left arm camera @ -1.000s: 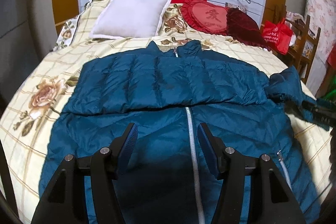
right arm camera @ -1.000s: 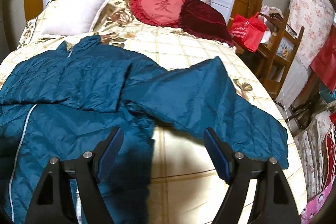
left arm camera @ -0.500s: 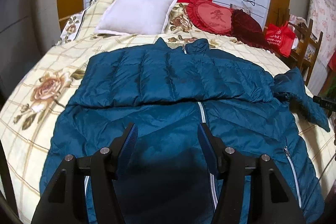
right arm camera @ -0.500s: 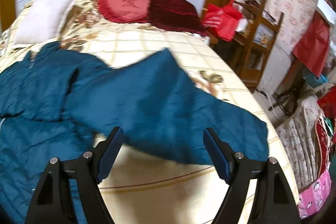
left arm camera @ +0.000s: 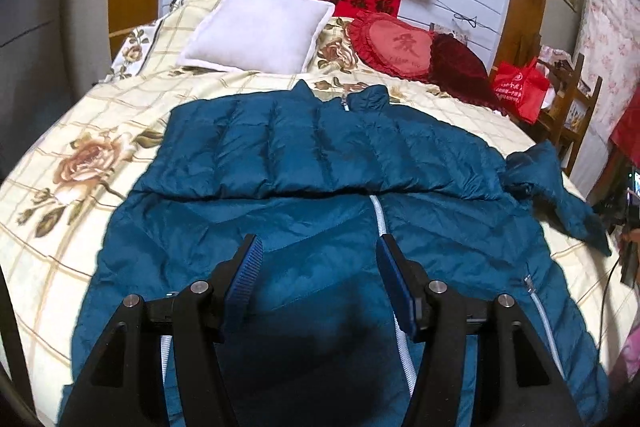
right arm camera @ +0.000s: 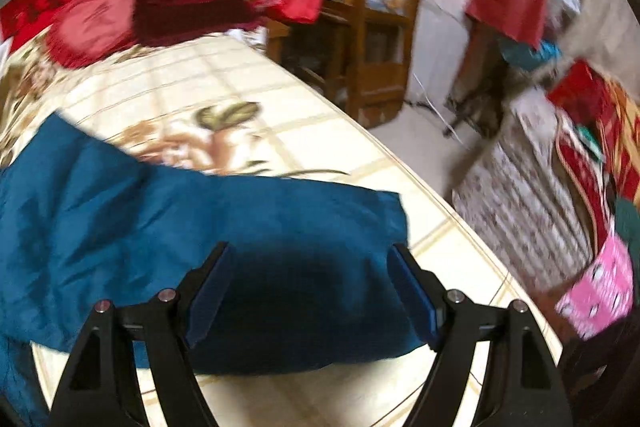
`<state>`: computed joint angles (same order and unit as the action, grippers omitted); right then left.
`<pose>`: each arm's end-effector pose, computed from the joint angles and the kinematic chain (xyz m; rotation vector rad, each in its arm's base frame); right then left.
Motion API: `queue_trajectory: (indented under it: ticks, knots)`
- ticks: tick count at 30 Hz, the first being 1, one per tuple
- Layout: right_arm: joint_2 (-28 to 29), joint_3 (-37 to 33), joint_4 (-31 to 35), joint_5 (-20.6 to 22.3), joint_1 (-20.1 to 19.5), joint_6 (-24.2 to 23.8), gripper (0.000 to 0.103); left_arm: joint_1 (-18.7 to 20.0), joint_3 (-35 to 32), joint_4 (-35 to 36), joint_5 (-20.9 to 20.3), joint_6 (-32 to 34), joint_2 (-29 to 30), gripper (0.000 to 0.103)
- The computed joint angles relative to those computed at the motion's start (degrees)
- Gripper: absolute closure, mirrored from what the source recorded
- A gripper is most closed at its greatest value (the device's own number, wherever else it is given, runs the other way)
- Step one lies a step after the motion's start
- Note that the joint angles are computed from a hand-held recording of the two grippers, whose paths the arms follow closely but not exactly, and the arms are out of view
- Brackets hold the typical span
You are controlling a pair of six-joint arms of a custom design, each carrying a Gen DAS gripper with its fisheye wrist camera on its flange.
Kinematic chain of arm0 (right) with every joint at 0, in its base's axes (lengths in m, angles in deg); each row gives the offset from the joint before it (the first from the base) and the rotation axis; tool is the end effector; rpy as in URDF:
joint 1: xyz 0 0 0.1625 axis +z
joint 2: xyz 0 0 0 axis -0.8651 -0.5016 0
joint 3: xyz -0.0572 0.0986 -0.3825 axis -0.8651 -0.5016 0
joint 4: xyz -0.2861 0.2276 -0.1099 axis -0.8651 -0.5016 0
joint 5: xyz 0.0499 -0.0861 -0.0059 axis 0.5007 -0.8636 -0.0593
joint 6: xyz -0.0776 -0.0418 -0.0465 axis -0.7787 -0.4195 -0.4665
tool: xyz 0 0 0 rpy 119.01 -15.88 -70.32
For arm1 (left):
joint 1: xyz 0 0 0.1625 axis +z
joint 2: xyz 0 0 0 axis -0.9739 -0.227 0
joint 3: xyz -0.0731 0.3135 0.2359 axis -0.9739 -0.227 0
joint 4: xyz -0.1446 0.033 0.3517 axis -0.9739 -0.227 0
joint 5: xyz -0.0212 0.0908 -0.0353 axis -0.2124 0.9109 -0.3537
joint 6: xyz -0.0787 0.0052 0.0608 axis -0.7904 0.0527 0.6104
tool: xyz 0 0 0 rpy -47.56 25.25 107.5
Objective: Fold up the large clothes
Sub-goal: 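Grasp the other sleeve with the right tool and lift it across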
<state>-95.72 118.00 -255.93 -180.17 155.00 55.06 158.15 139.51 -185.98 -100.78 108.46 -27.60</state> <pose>0.1104 -0.7287 0.1417 -0.3051 -1.9051 0.9168 0.0889 -0.6275 0.3576 0.3625 2.2971 -1.0623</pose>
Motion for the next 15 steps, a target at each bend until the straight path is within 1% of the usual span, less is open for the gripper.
queue_trajectory:
  ticks: [3,6,8,11,12,13,14,15]
  knots:
    - [-2.19,2.43,1.43,1.03,-1.63,3.73,0.021,0.52,0.11,0.27,-0.79,-0.85,-0.64,0.035]
    - [-4.71,5.49,4.45,2.8,-3.37,9.25,0.021,1.3,-0.73,1.48,-2.45,-3.09,-0.7,0.035]
    - [-6.52,8.24,5.55,6.02,-4.68,13.21,0.021,1.7,-1.14,2.12,-2.68,-3.57,-0.39,0.035]
    - [-7.3,10.33,4.25,9.34,-5.53,15.29,0.022,2.12,-1.33,3.0,-2.48,-3.52,-0.11,0.035]
    - [-7.45,10.95,3.64,10.42,-5.68,15.39,0.024,2.28,-1.41,3.36,-2.32,-3.57,-0.01,0.035]
    - [-6.98,11.07,1.67,10.58,-5.54,13.86,0.03,2.38,-1.51,3.74,-2.22,-3.71,0.02,0.035]
    - [-6.89,11.16,1.19,11.27,-5.45,12.86,0.038,2.48,-1.68,4.51,-2.06,-4.04,0.02,0.035]
    - [-6.9,11.12,1.53,11.81,-5.3,12.4,0.056,2.55,-1.88,5.24,-1.93,-4.36,-0.01,0.035]
